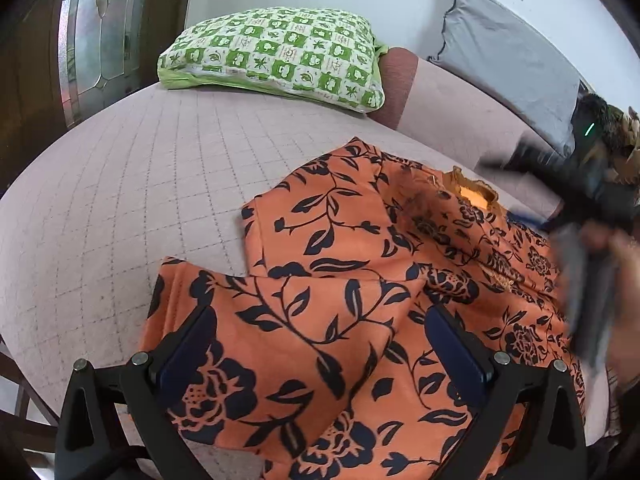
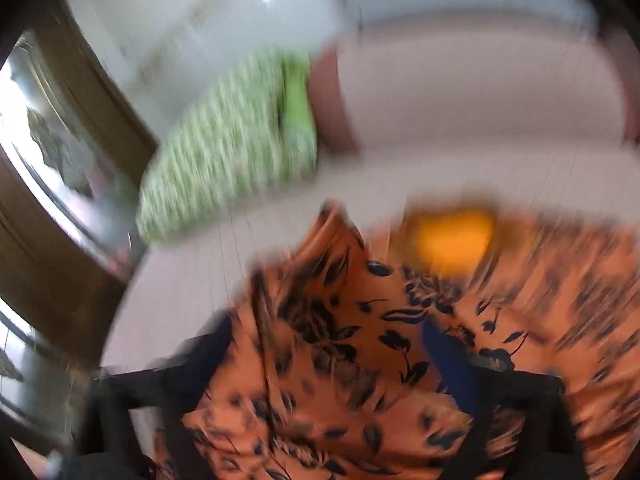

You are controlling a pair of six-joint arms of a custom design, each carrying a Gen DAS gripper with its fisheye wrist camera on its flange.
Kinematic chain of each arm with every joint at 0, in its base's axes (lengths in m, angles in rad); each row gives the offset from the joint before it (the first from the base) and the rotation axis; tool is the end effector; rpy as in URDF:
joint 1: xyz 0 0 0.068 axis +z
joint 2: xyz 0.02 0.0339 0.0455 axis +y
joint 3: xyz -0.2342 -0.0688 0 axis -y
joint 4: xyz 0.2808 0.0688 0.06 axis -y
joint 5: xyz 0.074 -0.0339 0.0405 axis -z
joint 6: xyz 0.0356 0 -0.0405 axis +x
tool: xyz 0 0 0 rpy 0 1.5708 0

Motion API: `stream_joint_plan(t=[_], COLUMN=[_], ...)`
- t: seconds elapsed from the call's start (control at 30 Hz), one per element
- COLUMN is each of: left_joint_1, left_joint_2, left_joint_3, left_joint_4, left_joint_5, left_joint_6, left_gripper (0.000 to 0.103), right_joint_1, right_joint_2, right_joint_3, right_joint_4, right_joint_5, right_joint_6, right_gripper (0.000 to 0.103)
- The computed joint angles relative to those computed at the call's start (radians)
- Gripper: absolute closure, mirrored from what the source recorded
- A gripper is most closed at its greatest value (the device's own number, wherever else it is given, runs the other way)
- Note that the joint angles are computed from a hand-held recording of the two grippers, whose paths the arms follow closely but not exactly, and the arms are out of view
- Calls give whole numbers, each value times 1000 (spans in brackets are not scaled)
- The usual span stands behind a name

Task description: Fold small clothes

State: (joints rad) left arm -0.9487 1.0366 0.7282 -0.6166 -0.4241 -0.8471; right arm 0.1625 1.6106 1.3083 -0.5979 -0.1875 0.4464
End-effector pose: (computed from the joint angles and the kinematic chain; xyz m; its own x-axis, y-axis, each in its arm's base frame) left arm 0.1579 -0.1951 0.2020 -0.7550 -0.1191 -0.6448 0.0461 0.9713 -0.2334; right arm 0.3769 0.0685 0.2358 -0.8153 0.2961 -0.4975 0.0873 0.9123 0.4000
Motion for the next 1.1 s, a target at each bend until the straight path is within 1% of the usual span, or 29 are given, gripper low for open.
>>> stream_joint_plan(t=[0.07, 0.13, 0.17, 0.23, 0.27, 0.3, 0.33, 0.37, 0.4, 0.43, 0.47, 0.5, 0.53, 0.57, 0.6, 0.63, 0.7, 0.73, 0.77, 0.8, 0.83, 0.87, 0.9, 0.93, 1.0, 1.03, 1.07, 1.1], left_joint_1=[-4, -3, -3, -9, -15, -24, -31, -38, -42, -44, -43, -46, -48, -47, -40, -28, -9, 1, 9, 15, 21, 24, 32, 37, 51, 58, 67, 75], left_joint_2=[-9, -12, -10, 6, 18, 39, 58, 78, 93, 114, 129, 139, 157, 183, 232, 297, 405, 488, 563, 628, 713, 772, 849, 890, 991, 1034, 1091, 1153], left_joint_3=[-5, -5, -3, 6, 12, 23, 34, 45, 56, 75, 95, 115, 142, 172, 226, 296, 406, 487, 560, 624, 710, 770, 850, 892, 992, 1031, 1089, 1155], left_joint_4=[-8, -7, -5, 1, 2, 4, 2, 0, -1, -3, -7, -6, 1, 8, 17, 30, 71, 92, 102, 102, 92, 83, 72, 64, 42, 34, -2, -59], left_joint_5=[-13, -16, -18, -23, -28, -35, -39, -42, -42, -34, -24, -25, -40, -50, -49, -35, -1, 20, 37, 51, 65, 75, 97, 110, 133, 136, 146, 147], left_joint_6=[1, -1, -6, -11, -9, -1, 5, 10, 11, 17, 28, 45, 71, 95, 134, 182, 252, 292, 327, 355, 385, 403, 423, 429, 430, 425, 419, 405], left_gripper=[0, 0, 0, 0, 0, 0, 0, 0, 0, 0, 0, 0, 0, 0, 0, 0, 0, 0, 0, 0, 0, 0, 0, 0, 0, 0, 0, 0], right_joint_1=[-9, -82, -109, -217, -245, -291, -384, -436, -495, -543, -612, -682, -716, -740, -760, -777, -799, -814, -820, -829, -864, -876, -883, -893, -901, -903, -900, -909], right_joint_2=[-14, -99, -124, -213, -273, -304, -307, -287, -234, -148, -66, -34, -53, -96, -130, -149, -128, -79, -43, -8, 60, 92, 116, 142, 192, 204, 200, 207], right_joint_3=[-104, -209, -225, -259, -275, -285, -288, -285, -279, -234, -223, -199, -194, -202, -198, -180, -120, -75, -50, -36, 10, 30, 43, 55, 83, 82, 56, 53], right_joint_4=[36, 69, 69, 25, -5, -13, -9, 4, 23, -10, -37, -56, -62, -54, -49, -60, -106, -131, -141, -146, -183, -198, -208, -220, -266, -283, -269, -266], right_joint_5=[-16, -67, -79, -99, -101, -117, -157, -178, -191, -196, -225, -345, -425, -482, -511, -501, -449, -403, -356, -335, -363, -377, -387, -414, -460, -464, -447, -434], right_joint_6=[24, 18, 4, -73, -85, -104, -131, -135, -137, -131, -105, -118, -143, -165, -194, -226, -291, -339, -355, -358, -378, -383, -390, -404, -441, -461, -466, -463], right_gripper=[5, 5, 5, 5, 5, 5, 5, 3, 2, 4, 12, 12, 12, 12, 12, 12, 12, 12, 12, 14, 28, 49, 54, 58, 61, 70, 84, 86])
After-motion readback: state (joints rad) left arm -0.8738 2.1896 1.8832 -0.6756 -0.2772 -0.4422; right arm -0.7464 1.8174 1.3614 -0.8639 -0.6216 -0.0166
